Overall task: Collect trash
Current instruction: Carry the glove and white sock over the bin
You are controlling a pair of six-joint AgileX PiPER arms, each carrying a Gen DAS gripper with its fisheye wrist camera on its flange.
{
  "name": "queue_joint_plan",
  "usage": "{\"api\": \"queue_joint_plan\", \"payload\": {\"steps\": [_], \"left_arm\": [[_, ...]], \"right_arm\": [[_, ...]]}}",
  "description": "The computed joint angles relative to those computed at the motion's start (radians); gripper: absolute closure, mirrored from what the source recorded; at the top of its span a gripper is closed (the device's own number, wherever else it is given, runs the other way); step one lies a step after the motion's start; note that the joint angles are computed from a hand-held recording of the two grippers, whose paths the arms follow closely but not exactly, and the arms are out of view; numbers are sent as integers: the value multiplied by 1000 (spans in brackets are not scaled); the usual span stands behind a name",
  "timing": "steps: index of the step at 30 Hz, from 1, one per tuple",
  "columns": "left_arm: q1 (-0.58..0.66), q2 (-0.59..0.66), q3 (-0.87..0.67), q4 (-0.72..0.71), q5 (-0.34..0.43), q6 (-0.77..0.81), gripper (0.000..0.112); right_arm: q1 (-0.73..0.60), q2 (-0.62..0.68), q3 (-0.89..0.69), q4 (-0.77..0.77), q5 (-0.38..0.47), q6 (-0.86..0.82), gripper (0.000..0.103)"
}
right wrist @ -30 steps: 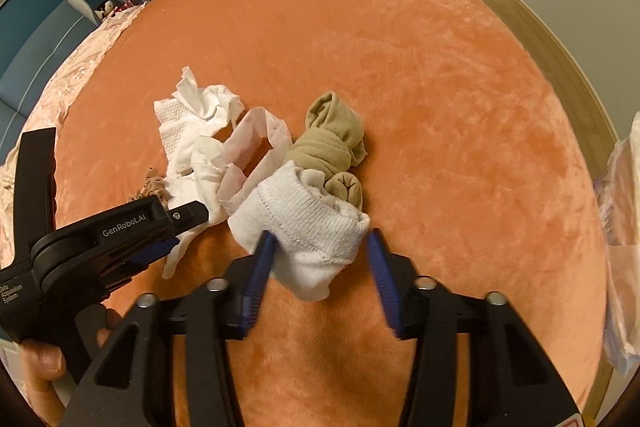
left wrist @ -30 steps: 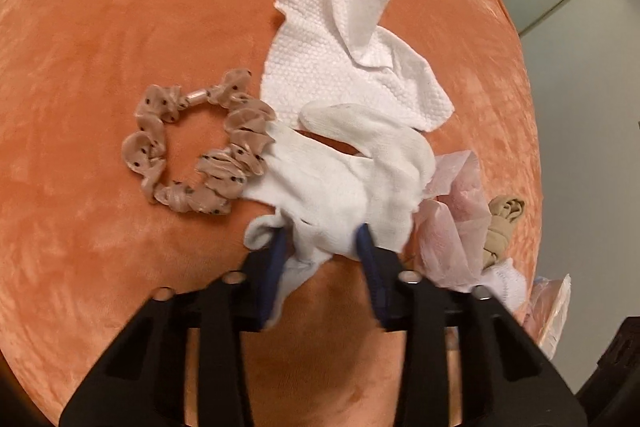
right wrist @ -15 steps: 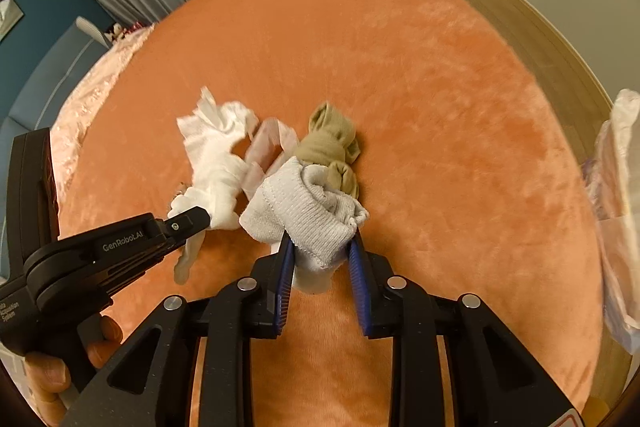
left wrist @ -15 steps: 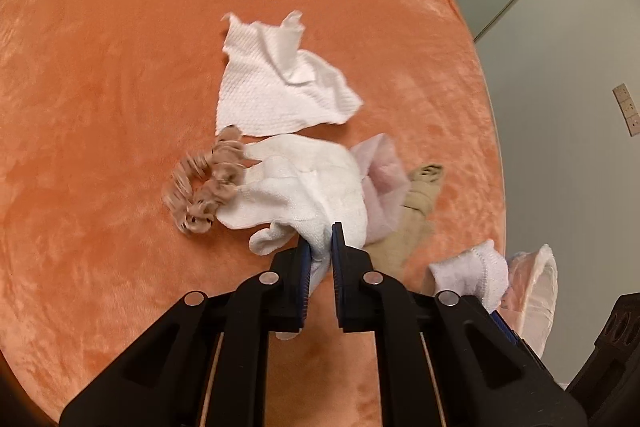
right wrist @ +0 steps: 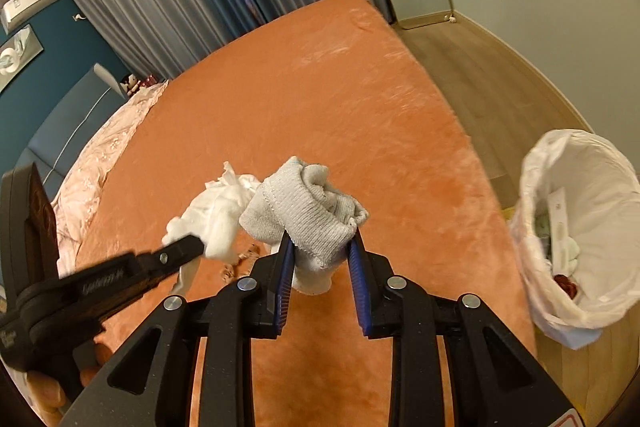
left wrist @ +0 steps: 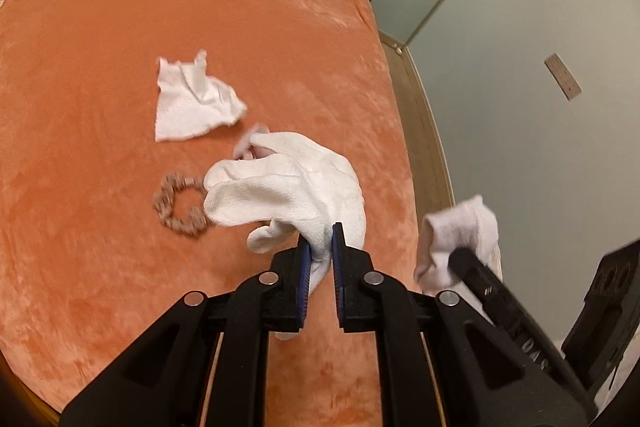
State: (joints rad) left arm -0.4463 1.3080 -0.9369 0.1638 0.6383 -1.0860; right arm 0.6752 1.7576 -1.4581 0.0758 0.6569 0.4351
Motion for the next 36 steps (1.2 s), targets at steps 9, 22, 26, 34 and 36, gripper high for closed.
{"api": "queue_joint_plan", "payload": {"steps": [9,22,26,34,36], "left_arm": [[-181,64,5,94,-14,-182,103],[-330,287,-380,183,126,-157,102],[-351,367,-514,178,158,-92,102],[-379,547,-795,112,214,72,102],[-386,593,-870,97,236,108,102]], "right_arm": [[-59,-124,196,53,-55,-37,78],[-258,-258,291,143,-63,-178,78],[-342,-286,292,176,-50,-243,78],[-512,-316,288,252,-22,-370,78],[-544,-318,287,263,-17,-387,78]]}}
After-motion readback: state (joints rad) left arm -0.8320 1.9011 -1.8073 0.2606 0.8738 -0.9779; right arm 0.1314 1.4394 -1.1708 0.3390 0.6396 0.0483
